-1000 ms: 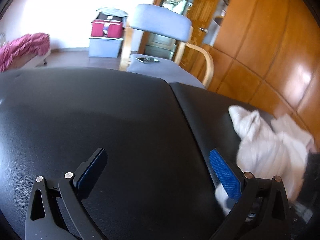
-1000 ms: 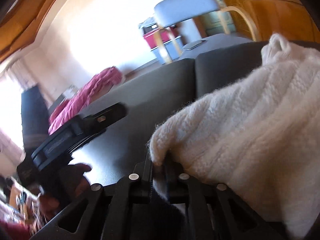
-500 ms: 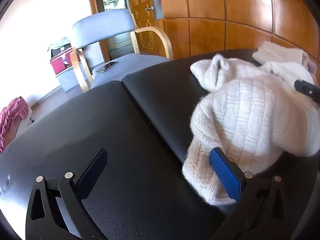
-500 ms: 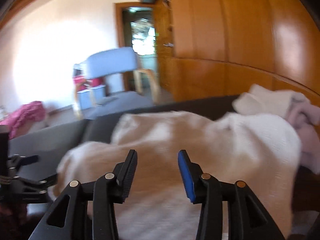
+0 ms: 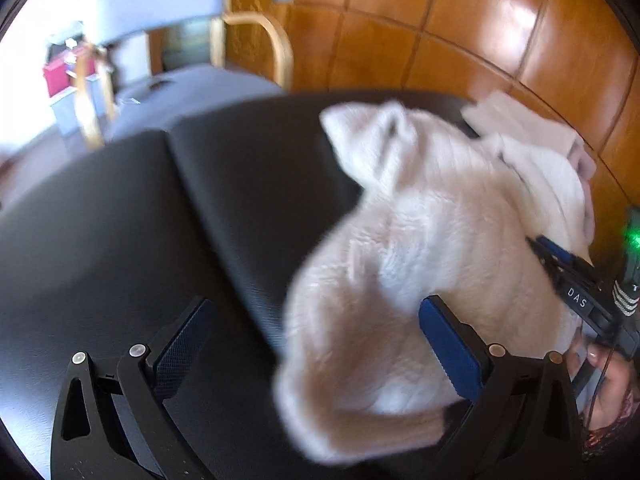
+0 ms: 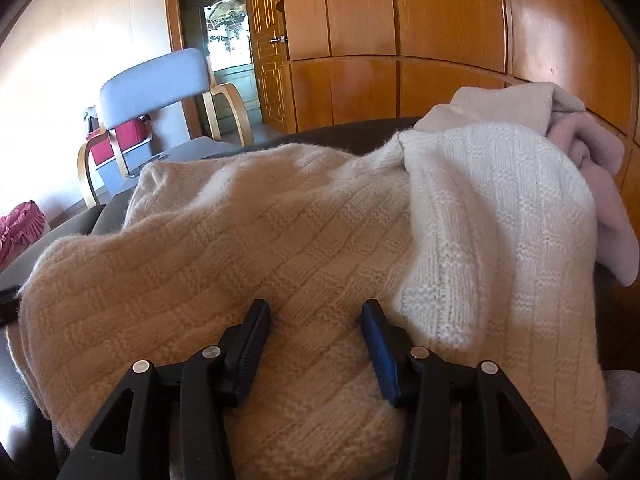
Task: Fold clothes
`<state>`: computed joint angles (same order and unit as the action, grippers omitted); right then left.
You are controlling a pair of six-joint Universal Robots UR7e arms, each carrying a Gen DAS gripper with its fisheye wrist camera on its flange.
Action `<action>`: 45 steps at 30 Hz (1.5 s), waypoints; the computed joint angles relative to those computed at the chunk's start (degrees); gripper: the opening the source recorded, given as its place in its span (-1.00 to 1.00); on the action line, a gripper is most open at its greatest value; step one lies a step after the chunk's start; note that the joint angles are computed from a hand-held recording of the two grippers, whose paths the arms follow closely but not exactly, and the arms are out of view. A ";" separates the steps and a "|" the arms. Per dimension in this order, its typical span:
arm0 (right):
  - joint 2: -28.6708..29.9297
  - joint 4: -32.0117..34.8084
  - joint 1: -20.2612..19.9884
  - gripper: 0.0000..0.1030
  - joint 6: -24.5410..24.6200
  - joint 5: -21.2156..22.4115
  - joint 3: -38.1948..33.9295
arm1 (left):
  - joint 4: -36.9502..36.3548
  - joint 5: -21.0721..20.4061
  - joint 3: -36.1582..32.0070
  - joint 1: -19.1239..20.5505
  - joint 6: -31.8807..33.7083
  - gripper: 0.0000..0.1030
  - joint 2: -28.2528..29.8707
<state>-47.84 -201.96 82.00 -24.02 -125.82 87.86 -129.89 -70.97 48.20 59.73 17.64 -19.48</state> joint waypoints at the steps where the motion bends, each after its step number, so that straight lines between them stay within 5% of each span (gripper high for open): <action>1: -0.15 -0.16 -0.12 -0.04 0.16 0.34 0.25 | 0.23 -0.47 -0.01 0.13 -1.17 0.92 0.29; 4: -0.44 -0.84 -0.34 -0.03 0.34 0.93 0.93 | -2.81 -0.98 2.79 0.16 -2.50 0.81 -0.58; 6: 0.31 -0.23 0.37 -0.03 0.56 0.20 -0.44 | -6.48 -1.32 5.96 0.03 -1.89 0.38 -2.22; 8: 0.54 -0.47 0.49 -0.03 0.42 0.04 -0.65 | -6.84 -3.36 7.85 0.03 -1.31 -0.46 -3.95; 14: 1.35 -5.59 1.45 -0.03 -3.37 -0.72 -0.40 | -13.56 -4.99 15.26 -0.60 2.53 -0.58 -9.19; 20: -1.06 -9.65 2.12 -0.03 -2.22 5.72 3.41 | -21.51 -6.80 19.95 -0.01 2.57 -0.64 -13.57; 25: -0.70 -10.87 3.75 -0.03 -4.98 6.03 2.89 | -24.04 -5.23 23.56 1.31 0.90 -0.64 -17.74; 38: 3.56 7.07 4.64 -0.03 -1.87 6.48 -4.24 | -30.39 -0.30 41.53 5.40 -6.27 -0.64 -30.83; 45: 8.66 20.45 6.65 -0.03 -7.07 8.48 -12.34 | -34.22 5.05 50.45 5.32 -7.63 -0.64 -37.18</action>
